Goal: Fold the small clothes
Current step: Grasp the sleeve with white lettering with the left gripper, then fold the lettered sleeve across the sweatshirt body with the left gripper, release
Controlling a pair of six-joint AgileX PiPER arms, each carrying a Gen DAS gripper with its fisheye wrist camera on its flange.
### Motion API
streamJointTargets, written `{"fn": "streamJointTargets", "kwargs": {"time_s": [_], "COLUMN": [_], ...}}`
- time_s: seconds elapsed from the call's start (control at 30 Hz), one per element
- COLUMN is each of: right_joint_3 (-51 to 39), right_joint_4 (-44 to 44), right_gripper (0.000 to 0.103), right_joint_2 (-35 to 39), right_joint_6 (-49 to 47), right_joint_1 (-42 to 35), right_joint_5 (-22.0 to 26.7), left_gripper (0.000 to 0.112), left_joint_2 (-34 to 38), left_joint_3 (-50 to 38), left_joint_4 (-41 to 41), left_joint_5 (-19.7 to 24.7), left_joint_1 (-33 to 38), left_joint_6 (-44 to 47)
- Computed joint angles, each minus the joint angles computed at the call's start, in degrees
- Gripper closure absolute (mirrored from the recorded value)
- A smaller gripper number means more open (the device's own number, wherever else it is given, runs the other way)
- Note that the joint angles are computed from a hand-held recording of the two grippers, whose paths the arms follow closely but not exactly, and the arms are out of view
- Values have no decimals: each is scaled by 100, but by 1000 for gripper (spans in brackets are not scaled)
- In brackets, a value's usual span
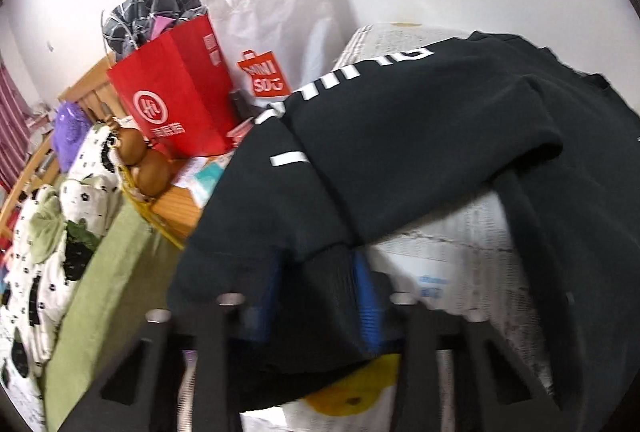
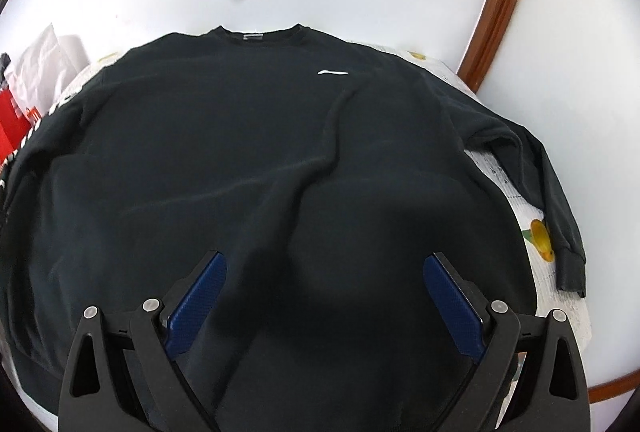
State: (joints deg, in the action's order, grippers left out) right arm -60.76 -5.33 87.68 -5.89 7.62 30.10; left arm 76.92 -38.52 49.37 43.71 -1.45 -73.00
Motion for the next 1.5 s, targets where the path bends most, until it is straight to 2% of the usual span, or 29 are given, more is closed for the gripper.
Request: {"fn": "streamJointTargets", "kwargs": {"time_s": [0.07,0.2,0.47,0.6,0.73,0.87,1.0,1.1,1.2,1.27,1.37,1.5], "right_joint_3": [99,211,299,360,550,660,571,420,451,450,253,30], "right_joint_4": [-187,-230,1165,1884,2490,3417,4223,4542,4506,4947,5399,5370], "right_gripper": [5,5,5,5,5,5,5,5,5,5,5,5], "right_joint_2": [-78,-262,-641,-721,-779,-726,-497,-285,-211,-140,141,513], "right_joint_6": [116,66,-1433,-2315,-3133,-4358,-5321,-5735,-5953,-6605,-7147,-7057], "right_joint_1": [25,0,-611,-1095,-1568,-2176,-2867,-3278,-3469,-3729,-4167,-4461], "right_joint_5": [-35,-93,-60,-101,-214,-92,16,70,-430,-577,-515,-505], "left_gripper": [97,101,102,102,102,102,102,102,102,102,102,102], "left_joint_2": [-177,-499,-1297,-1124,-679,6,691,1380,2220,2776,3529,4391], "left_joint_3": [9,-10,-580,-1131,-1698,-2465,-3314,-4134,-5176,-5889,-6902,-8115], "left_joint_4": [-292,-590,-2126,-1972,-2593,-2186,-2241,-2121,-2166,-2322,-2502,-3095], "left_joint_5": [-260,-327,-381,-134,-489,-403,-337,-203,48,169,482,834], "left_joint_1": [288,449,424,-194,-410,-1041,-1461,-1784,-2007,-2102,-2244,-2340], "left_joint_6": [383,714,1957,1681,2066,1653,1755,1807,2000,2219,2477,3001]}}
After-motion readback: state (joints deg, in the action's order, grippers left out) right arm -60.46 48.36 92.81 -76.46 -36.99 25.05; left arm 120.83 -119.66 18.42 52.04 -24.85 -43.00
